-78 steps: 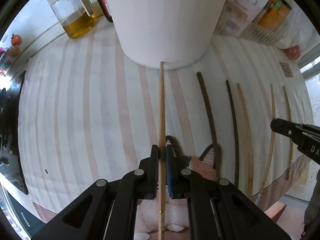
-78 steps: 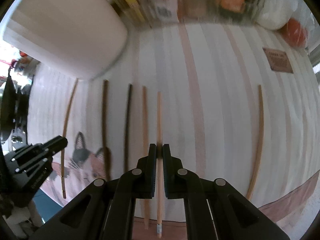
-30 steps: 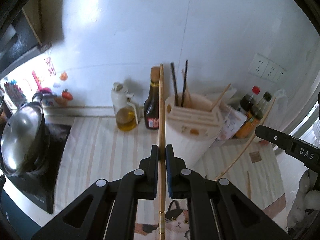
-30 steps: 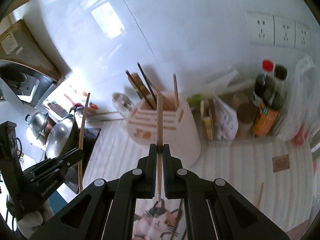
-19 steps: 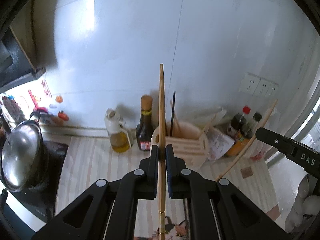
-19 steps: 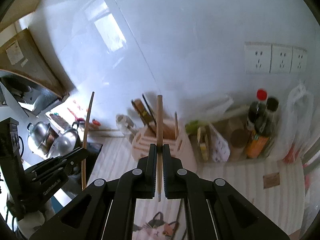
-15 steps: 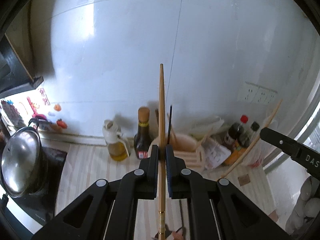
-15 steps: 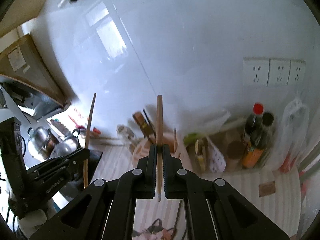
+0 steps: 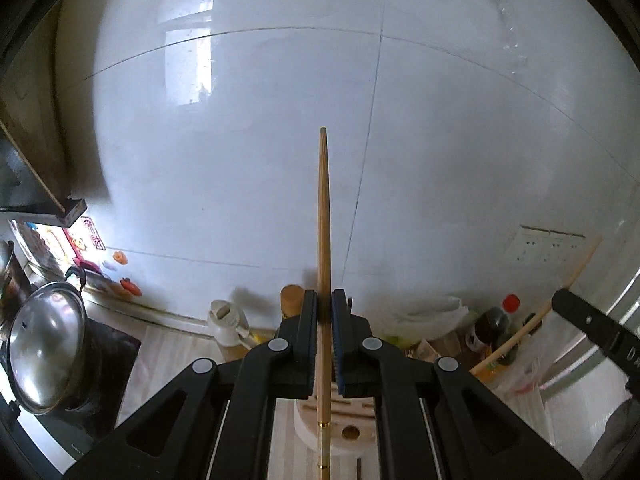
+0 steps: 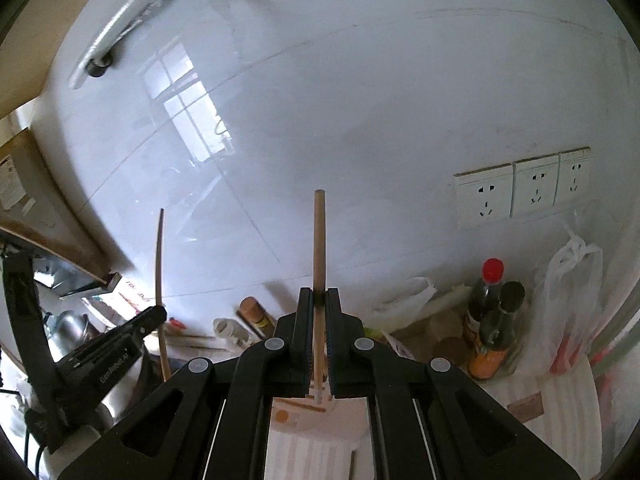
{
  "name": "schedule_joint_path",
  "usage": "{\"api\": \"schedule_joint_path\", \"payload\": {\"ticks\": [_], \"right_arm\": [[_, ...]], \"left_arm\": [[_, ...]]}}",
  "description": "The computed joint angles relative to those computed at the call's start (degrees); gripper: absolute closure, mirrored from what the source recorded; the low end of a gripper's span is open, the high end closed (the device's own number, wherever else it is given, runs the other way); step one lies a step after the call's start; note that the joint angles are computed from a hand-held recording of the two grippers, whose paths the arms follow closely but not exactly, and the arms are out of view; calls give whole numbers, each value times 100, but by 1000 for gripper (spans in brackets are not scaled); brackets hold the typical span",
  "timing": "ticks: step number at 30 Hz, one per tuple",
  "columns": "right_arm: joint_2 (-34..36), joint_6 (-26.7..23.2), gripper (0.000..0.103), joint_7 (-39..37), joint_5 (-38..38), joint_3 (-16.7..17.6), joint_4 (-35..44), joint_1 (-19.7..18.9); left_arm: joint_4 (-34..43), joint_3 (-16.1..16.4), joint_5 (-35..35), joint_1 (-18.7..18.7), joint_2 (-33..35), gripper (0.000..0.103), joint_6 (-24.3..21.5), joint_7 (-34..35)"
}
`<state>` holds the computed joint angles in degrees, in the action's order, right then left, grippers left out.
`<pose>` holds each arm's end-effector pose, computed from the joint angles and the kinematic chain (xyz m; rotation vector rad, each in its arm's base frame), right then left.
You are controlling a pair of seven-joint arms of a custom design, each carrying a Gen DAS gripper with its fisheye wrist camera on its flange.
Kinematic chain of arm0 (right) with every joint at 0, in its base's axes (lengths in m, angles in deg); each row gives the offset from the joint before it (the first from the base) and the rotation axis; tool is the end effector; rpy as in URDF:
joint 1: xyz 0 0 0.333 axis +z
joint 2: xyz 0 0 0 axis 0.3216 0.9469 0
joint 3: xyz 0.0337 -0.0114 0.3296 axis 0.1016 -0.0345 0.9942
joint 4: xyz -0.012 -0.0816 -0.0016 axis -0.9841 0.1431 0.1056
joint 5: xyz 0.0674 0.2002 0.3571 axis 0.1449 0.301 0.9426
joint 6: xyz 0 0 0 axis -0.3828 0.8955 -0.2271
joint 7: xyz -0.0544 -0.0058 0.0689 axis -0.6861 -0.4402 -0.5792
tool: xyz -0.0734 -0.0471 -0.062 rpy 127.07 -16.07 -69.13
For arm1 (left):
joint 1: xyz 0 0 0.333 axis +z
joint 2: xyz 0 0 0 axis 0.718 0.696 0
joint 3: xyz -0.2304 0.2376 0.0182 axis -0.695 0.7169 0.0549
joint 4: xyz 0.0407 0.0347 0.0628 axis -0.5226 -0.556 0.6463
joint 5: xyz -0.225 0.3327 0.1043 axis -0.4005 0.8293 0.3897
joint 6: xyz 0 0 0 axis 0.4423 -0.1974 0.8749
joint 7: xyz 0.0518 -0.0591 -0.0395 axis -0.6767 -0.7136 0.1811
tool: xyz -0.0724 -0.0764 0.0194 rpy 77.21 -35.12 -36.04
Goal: Organize utensils
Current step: 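Lift both held chopsticks and carry them up over the cream holder, then lower both chopsticks into the holder slots and open both tools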
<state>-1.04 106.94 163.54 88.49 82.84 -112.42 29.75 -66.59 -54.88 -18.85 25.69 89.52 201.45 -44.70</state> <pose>0.6454 0.1561 0.6747 -1.7290 1.4263 -0.3282 0.5431 -0.3419 0.6633 -1.9543 1.3700 -0.7630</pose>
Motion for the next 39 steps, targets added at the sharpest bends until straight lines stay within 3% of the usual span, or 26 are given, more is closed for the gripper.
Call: {"api": "schedule_joint_path", "payload": {"ticks": [31, 39], "right_arm": [[956, 428, 97, 360, 170, 302, 336, -59], [1034, 446, 97, 332, 210, 338, 360, -98]], "left_arm": [[350, 471, -970, 74, 885, 99, 1146, 191], [468, 583, -824, 23, 1056, 99, 1293, 234]]}}
